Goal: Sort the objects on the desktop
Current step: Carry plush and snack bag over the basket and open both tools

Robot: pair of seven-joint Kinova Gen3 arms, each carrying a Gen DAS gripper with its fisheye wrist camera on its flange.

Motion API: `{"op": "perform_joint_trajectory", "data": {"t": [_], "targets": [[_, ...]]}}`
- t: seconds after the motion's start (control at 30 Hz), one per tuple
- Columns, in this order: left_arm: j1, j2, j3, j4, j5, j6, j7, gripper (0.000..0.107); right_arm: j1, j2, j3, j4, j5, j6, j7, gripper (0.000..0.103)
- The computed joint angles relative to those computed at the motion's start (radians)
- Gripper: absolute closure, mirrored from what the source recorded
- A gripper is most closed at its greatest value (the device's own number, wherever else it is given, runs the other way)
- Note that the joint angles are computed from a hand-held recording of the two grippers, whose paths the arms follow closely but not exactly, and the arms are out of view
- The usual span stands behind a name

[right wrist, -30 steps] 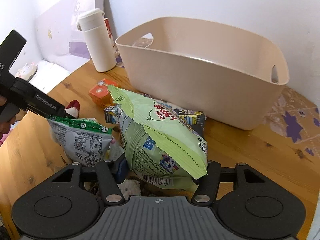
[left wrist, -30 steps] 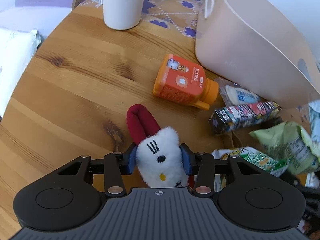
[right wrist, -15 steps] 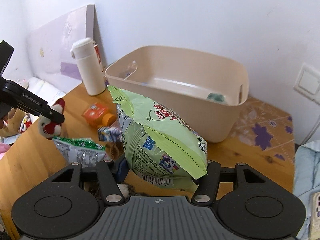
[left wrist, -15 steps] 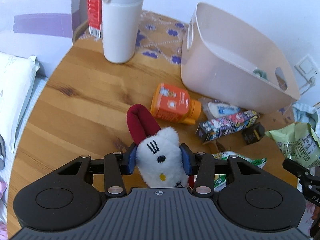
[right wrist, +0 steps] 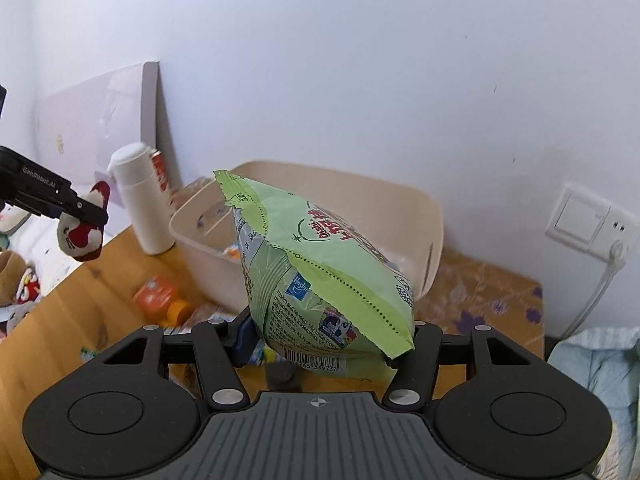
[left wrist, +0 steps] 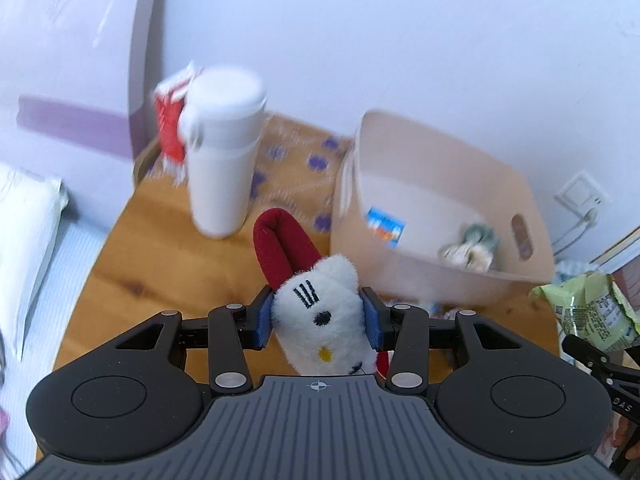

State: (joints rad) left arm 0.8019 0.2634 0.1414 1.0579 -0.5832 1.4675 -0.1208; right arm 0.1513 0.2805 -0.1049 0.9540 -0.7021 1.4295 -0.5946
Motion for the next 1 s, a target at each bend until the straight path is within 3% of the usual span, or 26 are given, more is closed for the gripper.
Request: {"op": "perform_joint_trajectory", "data": {"t": [0.33, 0.6, 0.8, 1.0], "targets": [[-0.009, 0.098, -0.061, -0.189, -0.038, -0.021, -0.133, 0.062, -0.086, 0.041, -0.017, -0.089, 0.077, -0.104, -0.101, 0.047], [-0.017, 0.247, -0.149, -0.424, -0.004, 0.004, -0.249, 0.062, -0.183, 0.094, -0.025, -0.154, 0.208, -0.168, -0.205, 0.047], [-0.037, 0.367, -0.191, -0.602, 0.069, 0.036, -0.372, 0.062, -0.256, 0.177, -0.025, -0.259, 0.310, -0.119, -0.296, 0.047], [-0.073, 0.507, -0.215, -0.821, 0.174, 0.154, -0.480, 0.062, -0.320, 0.256, -0.015, -0.358, 0.402, -0.036, -0.369, 0.047]]}}
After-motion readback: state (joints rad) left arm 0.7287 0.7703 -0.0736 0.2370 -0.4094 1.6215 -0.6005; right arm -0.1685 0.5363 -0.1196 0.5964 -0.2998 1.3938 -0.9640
